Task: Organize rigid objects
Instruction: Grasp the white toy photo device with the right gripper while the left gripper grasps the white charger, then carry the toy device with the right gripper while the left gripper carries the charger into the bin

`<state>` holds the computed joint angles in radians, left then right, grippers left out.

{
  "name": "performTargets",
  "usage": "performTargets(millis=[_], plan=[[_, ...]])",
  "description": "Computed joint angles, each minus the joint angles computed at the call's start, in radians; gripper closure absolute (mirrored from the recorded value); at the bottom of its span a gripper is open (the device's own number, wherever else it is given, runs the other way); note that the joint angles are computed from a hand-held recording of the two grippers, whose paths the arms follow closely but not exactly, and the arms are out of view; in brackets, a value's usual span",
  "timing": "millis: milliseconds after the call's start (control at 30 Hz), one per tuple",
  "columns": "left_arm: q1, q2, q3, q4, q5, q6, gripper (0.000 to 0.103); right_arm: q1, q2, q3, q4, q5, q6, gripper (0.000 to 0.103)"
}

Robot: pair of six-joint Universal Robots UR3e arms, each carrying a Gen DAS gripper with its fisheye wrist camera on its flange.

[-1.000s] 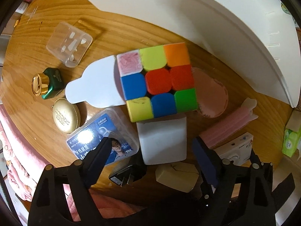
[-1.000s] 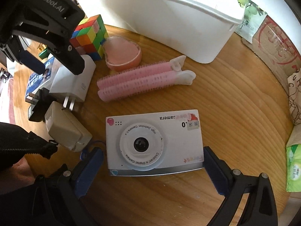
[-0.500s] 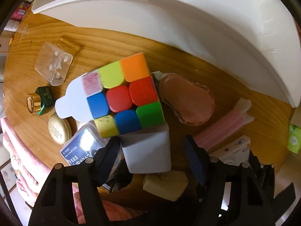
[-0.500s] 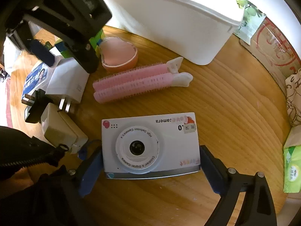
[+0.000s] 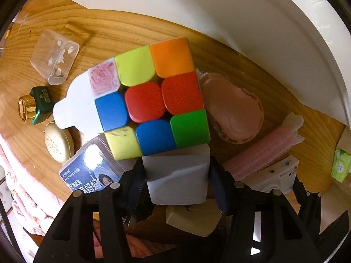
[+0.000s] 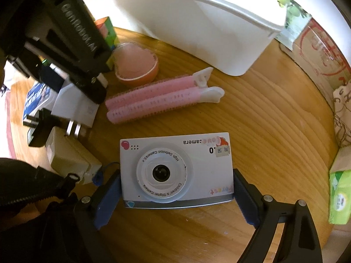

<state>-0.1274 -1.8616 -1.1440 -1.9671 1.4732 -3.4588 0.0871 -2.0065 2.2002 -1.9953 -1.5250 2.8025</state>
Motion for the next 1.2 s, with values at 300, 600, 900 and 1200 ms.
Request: performTargets(millis=[300, 600, 900, 1200], plan=[[0.022, 0.139, -0.127, 0.044, -0.014, 0.046, 0.045, -0.12, -0.071, 0.023, 0.026, 0.015, 0.016, 0.01], [0.03, 0.312, -0.168, 0.044, -0.009, 0.1, 0.045, -0.231, -0.258, 0.03, 0.131, 0.053, -0.001, 0.01], [0.158, 0.594, -0.298, 0.075, -0.036, 0.223, 0.045, -0.279, -0.399, 0.007, 0.209, 0.085, -0.008, 0.01], [0.362, 0.824, -0.437, 0.172, -0.126, 0.385, 0.045, -0.271, -0.408, -0.094, 0.176, 0.141, 0.015, 0.01]])
